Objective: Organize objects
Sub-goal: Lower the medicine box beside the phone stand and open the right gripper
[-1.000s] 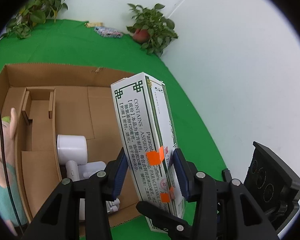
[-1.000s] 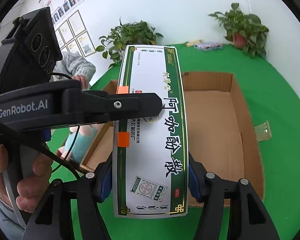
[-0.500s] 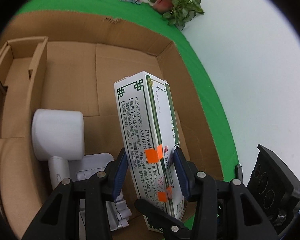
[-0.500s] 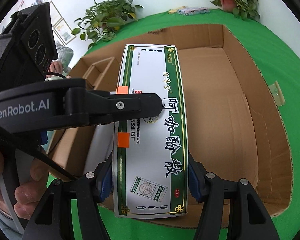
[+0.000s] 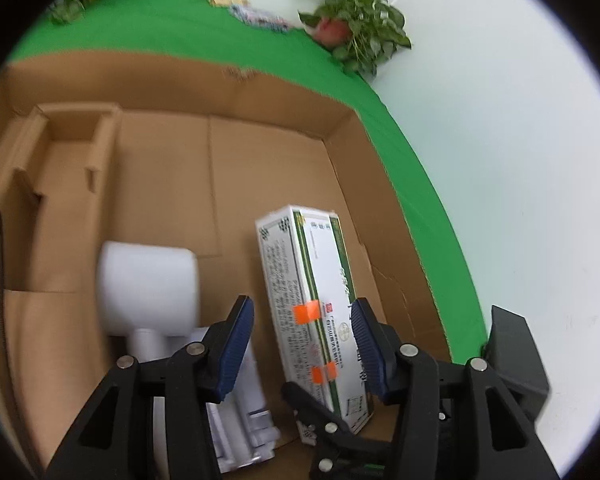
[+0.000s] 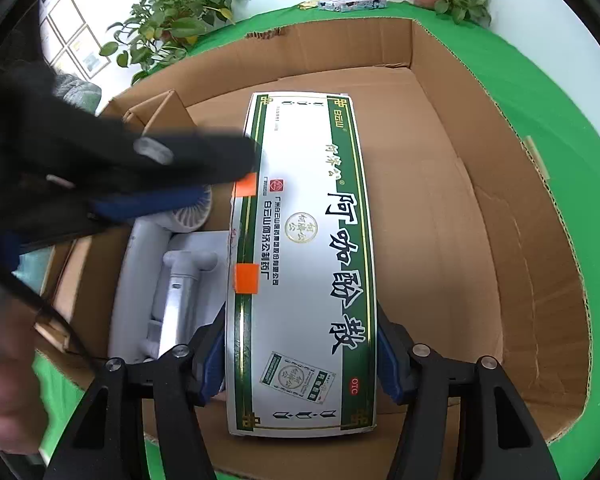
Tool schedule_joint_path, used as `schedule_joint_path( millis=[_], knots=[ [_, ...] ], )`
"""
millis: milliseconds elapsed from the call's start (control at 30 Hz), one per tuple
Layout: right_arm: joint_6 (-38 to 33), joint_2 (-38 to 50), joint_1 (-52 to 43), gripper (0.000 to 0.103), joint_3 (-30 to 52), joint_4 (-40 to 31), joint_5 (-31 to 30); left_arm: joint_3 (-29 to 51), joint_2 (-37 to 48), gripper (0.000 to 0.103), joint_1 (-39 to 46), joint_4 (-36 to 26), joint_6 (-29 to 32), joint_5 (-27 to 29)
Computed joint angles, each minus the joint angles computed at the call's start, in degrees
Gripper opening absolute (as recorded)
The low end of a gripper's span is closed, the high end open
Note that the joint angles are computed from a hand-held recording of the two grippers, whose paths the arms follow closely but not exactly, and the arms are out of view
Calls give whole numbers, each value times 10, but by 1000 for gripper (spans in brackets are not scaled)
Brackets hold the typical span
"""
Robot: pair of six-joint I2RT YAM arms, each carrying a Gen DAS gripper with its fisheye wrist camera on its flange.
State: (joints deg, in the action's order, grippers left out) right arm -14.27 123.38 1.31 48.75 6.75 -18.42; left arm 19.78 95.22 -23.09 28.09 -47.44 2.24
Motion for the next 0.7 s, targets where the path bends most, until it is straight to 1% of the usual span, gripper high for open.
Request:
schedule_joint_path(
  millis=[100,200,267,300,400,433,467,500,567,600,667,700],
  knots=[
    [1,7,6,60,12,-10,11,-42,-100,50,-12,-47,10,-50],
    [-5,8,7,62,18,-26,2,-76,-232,50,-38,-141,12,-123],
    [-11,6,7,62,20,-35,-8,-102,-319,50,-75,-201,2,-175],
    [-16,3,5,62,21,-38,-11,-96,-338,50,-61,-223,16,-178],
    [-25,-27,-3,69,3,-30,-20,-109,-445,50,-84,-316,12,-231],
    [-23,-38,-2,70,-7,-24,-21,-112,-486,50,-102,-360,2,-257],
    [-21,-44,-5,70,-6,-27,-25,-113,-504,50,-113,-383,-6,-276],
    [-20,-74,-7,70,-27,-37,-28,-117,-536,50,-128,-421,-18,-297],
    [-15,-77,-4,70,-17,-45,-28,-116,-603,50,-178,-519,-66,-341],
    [-16,-73,-2,70,-12,-43,-24,-118,-629,50,-194,-555,-85,-355],
    [-12,-61,4,70,1,-49,-17,-122,-672,50,-223,-618,-121,-379],
    [-10,-48,4,67,16,-56,-17,-124,-680,50,-228,-633,-132,-384]
  ],
)
